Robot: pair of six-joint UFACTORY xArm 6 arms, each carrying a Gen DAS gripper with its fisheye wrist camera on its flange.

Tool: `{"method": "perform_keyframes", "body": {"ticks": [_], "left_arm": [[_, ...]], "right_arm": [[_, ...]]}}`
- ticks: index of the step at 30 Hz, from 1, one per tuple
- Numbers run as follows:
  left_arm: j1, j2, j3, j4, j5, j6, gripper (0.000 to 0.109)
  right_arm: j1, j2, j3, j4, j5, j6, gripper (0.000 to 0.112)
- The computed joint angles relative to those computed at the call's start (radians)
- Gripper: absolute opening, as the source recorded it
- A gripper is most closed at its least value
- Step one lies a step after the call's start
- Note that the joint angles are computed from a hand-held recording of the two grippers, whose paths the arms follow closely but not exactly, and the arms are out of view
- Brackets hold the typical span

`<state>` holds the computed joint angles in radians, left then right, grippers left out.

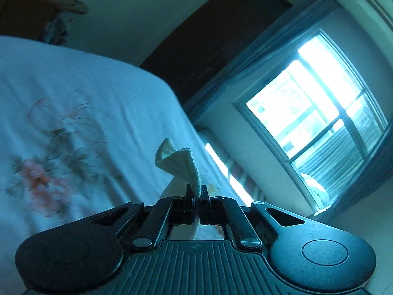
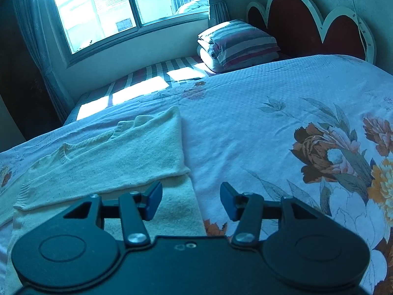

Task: Fold small clothes

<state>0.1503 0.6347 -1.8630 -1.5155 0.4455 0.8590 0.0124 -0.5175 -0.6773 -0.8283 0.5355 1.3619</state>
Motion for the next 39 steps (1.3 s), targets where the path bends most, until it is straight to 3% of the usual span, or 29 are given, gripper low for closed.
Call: {"method": "perform_keyframes", "body": {"ticks": [6,12,22,30,39], "left_arm": [[-0.163,-0.018,-0.088,0.041,0.031,0.088,0.002],[-0.352,-0.118,0.024,0.01,0.031,0.231,0.002],[-0.629,-0.12,0.08,0.255,-0.046,0.205,0.002],[-0.714,-0.107,0.074,0.471,-0.03,0.175,0.002],[-0.761,-0.105,0.089,0.628,-0.013,0.14,0.002]], "right_arm": [[-0.081,-0.052,0.058,0.045,-0.068,-0.074,0.052],[-0.199,-0.115,0.124,0.122,-0.147,-0.186,0.052],[-0.369,-0.213,0.229,0.409,-0.262,-0.488,0.052],[-0.466,-0.272,0.3,0.647,-0.284,-0.732,0.052],[-0.511,-0.302,0.342,0.736,-0.271,-0.82,0.053]]}}
